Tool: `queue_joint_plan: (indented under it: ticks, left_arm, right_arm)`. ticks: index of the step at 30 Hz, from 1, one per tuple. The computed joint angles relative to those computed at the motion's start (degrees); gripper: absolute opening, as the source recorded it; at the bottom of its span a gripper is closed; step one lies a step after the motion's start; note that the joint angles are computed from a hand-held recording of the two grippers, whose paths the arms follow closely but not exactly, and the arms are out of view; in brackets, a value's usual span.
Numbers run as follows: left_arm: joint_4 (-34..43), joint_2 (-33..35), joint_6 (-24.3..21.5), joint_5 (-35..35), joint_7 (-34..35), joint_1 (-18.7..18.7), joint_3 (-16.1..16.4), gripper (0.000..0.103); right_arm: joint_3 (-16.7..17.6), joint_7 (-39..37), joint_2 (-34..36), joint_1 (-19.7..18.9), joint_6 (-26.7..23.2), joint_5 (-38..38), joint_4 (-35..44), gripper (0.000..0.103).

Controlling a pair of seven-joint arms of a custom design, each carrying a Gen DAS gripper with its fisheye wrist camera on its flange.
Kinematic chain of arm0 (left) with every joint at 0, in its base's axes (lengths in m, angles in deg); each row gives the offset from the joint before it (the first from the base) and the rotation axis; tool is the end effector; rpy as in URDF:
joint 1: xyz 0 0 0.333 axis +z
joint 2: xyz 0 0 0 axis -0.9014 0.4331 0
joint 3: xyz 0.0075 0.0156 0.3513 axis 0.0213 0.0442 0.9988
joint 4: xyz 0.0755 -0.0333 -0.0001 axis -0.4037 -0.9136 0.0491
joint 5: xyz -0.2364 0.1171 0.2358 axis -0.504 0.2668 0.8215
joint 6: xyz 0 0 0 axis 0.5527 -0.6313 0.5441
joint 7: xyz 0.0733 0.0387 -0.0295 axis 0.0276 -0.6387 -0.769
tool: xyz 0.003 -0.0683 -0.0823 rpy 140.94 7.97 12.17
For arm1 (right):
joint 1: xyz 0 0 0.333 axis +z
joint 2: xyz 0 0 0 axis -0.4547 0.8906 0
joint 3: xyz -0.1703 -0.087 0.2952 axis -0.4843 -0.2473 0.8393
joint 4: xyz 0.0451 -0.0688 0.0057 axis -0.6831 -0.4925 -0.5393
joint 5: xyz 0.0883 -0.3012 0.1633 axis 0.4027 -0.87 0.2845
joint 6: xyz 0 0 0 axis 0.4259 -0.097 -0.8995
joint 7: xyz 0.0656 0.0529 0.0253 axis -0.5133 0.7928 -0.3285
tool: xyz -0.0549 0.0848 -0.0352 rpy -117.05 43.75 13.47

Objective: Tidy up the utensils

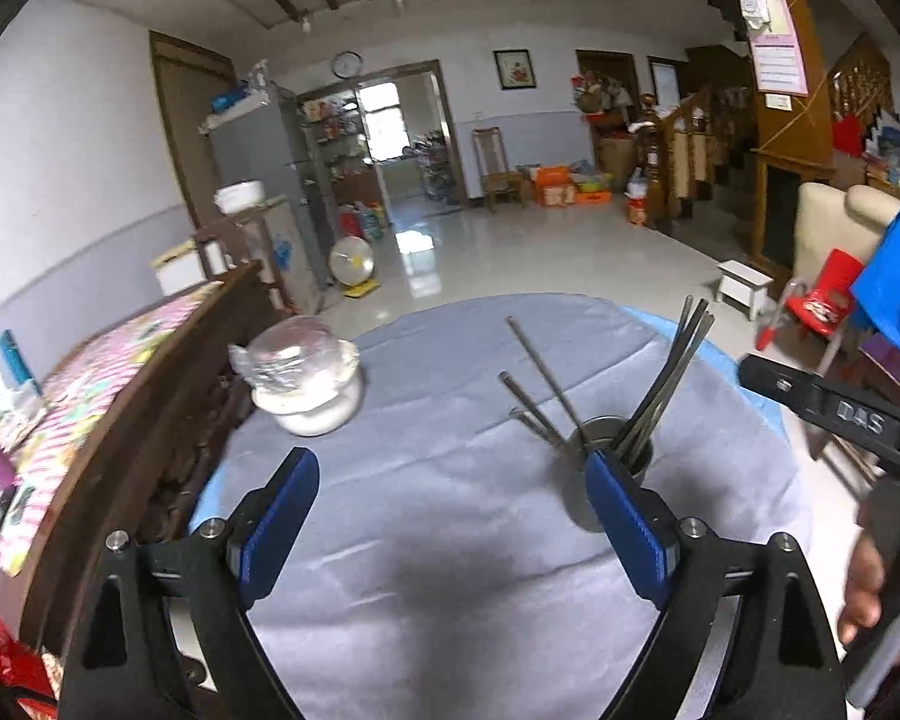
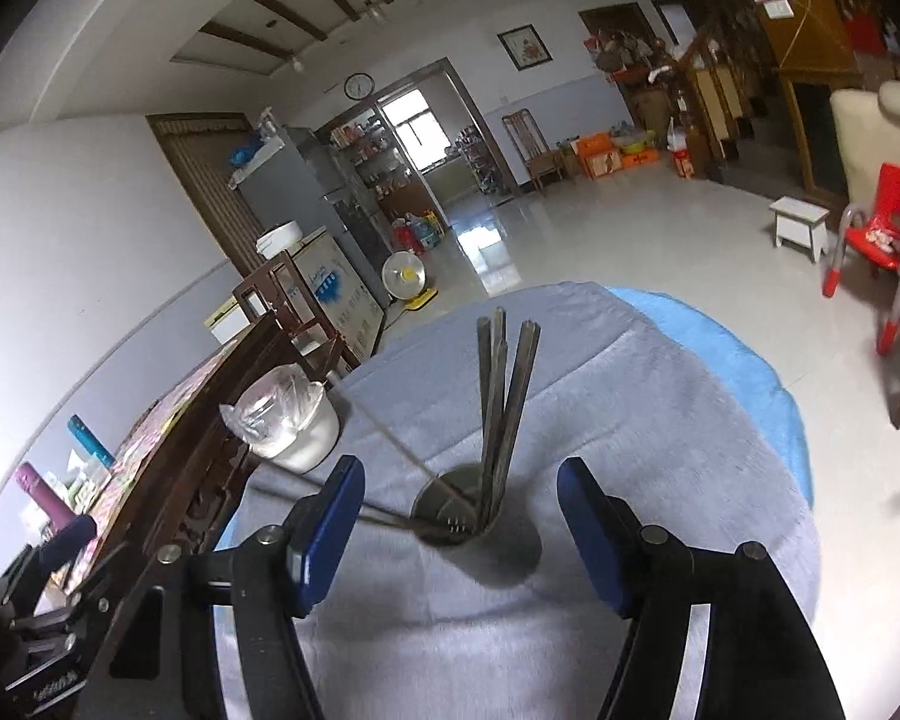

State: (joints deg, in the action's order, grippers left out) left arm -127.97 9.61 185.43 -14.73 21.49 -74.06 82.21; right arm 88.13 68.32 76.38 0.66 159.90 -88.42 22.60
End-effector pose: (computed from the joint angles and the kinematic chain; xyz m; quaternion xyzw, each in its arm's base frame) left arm 0.6181 -0.1844 0.6231 -0.6074 0.6297 -0.2599 0.4087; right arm 0.6778 0.4051 0.5927 -0.5917 0.6529 -0.1224 0.4567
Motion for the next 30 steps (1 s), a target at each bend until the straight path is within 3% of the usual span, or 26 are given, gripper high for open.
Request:
queue_joint_plan:
  ticks: [2,7,16,30]
  left_arm:
    - [-2.2,-2.1,-1.0,4.5,-4.3,-1.0,0.7,0.099]
    - [-6.7,-6.1,-2.9,12.7,-11.3,-1.0,-0.2,0.100]
    - [-13.8,-11.8,-3.9,14.2,-15.2,0.9,-2.9,0.100]
    - [-20.9,-18.0,-7.4,14.3,-18.6,3.0,-5.1,0.100]
  right_arm:
    - [-1.3,1.3,-4.0,1.4,0.5,-2.1,-5.7,0.071]
    - [-4.2,7.5,-12.0,4.7,2.9,-9.6,-17.1,0.071]
    - [-3.2,17.1,-20.3,6.3,2.5,-19.4,-29.0,0.071]
    - [-2.8,32.4,-27.2,9.0,4.1,-34.2,-38.0,0.071]
